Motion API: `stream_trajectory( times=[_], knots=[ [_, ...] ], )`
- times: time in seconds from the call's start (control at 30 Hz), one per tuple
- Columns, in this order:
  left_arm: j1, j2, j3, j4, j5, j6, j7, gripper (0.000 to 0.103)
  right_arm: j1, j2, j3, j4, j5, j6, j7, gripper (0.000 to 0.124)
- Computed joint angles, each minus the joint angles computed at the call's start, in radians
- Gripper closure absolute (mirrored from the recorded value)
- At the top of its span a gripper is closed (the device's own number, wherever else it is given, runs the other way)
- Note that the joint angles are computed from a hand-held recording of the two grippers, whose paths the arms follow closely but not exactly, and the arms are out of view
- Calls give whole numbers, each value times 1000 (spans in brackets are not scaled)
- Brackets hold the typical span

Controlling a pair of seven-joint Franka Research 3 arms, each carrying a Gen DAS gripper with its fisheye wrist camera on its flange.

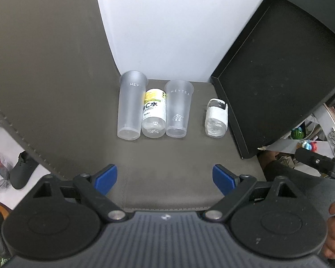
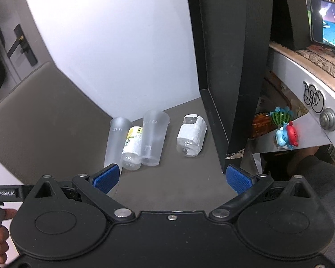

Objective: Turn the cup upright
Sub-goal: 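Move the left tool to the large clear cup and close around it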

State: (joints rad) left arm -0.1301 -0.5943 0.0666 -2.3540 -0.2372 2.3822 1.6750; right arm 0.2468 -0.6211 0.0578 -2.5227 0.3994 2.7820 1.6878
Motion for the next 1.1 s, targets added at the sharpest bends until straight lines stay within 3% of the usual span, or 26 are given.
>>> stream_trajectory(
  times=[0.27, 0.5, 0.93, 1.1],
  knots=[
    [-6, 87, -1, 46, -34, 15, 26, 12, 22, 56, -14, 5, 30, 67, -13, 21],
    [0, 167, -17, 93, -63, 25, 52, 12, -3, 102, -1, 11, 24, 91, 31, 21],
    [30, 325, -67, 220, -95, 32, 79, 14, -30, 213, 14, 70, -8, 132, 103, 22],
    [44, 394, -85, 284, -116, 32, 92, 15, -10, 253, 3, 79, 8, 171, 103, 22]
  ],
)
